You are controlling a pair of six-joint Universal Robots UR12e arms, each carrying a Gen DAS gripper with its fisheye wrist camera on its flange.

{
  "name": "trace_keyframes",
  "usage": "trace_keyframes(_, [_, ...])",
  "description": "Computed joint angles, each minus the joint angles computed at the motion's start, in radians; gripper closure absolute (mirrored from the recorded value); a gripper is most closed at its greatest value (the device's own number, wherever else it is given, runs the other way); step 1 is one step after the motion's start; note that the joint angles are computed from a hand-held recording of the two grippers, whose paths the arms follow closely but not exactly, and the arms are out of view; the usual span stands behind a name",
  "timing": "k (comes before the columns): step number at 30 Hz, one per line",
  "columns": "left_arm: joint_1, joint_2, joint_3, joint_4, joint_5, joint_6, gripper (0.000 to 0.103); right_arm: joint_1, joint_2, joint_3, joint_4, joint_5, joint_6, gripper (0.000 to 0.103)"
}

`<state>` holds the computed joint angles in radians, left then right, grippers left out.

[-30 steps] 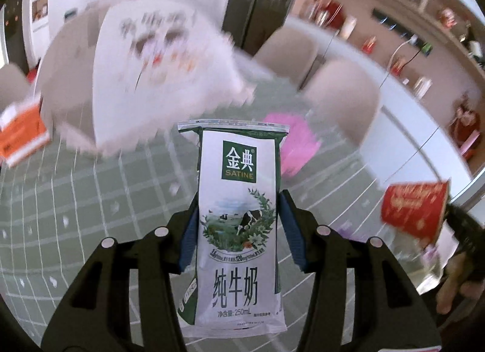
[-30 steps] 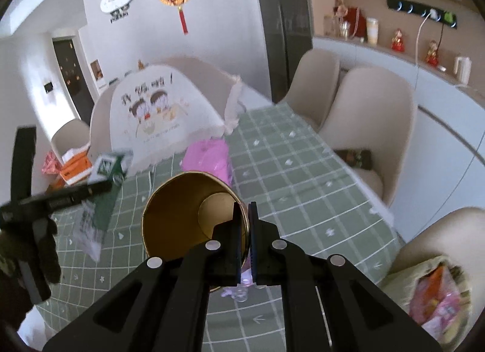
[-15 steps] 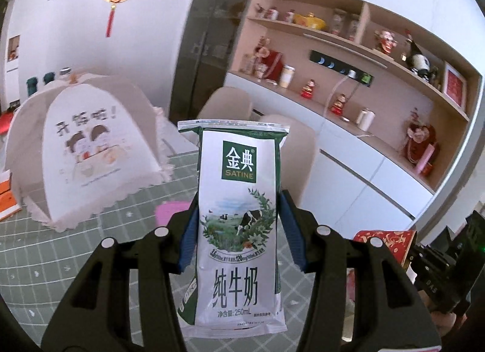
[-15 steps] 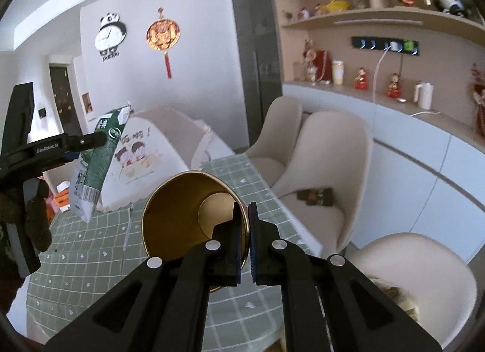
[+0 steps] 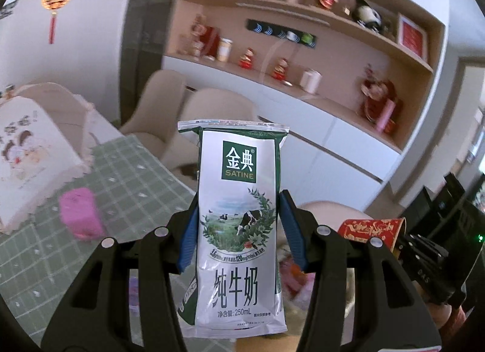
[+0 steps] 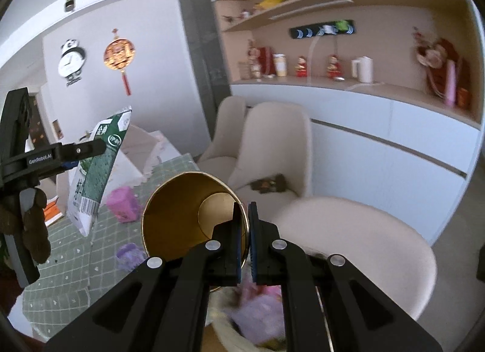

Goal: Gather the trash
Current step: 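Carry the milk carton and red tin over the yellow trash bag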

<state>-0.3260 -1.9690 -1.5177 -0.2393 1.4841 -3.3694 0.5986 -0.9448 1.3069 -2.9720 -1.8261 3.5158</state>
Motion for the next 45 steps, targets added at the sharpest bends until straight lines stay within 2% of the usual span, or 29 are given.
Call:
trace_keyframes(8, [-0.061,-0.067,0.064,-0.071,-0.070,-0.012,0.056,-0.038,-0.086,0.162,-0.033,-0.032,0.061,0.096])
trace_keyframes(17, [-0.101,-0.138,0.133,-0.122,-0.091,-0.023,0.056,-0.063,-0.144,0.280,-0.067,-0.068,0.125,0.096])
trace_keyframes(30, [-0.131,-0.261,0.269,-0.270,-0.109,-0.003,0.056,-0.091,-0.153,0.324,-0.037,-0.050,0.191,0.096])
trace_keyframes(34, [-0.136,-0.302,0.296,-0.310,-0.143,-0.004,0.056,-0.102,-0.150,0.328,-0.003,-0.029,0.209,0.096])
trace_keyframes(40, [-0.143,-0.329,0.301,-0.393,-0.160,0.008,0.056,-0.113,-0.140,0.320,0.040,-0.003,0.212,0.096])
trace_keyframes(45, [-0.148,-0.339,0.316,-0.470,-0.161,0.048,0.056,-0.118,-0.129,0.306,0.050,0.006,0.213,0.096])
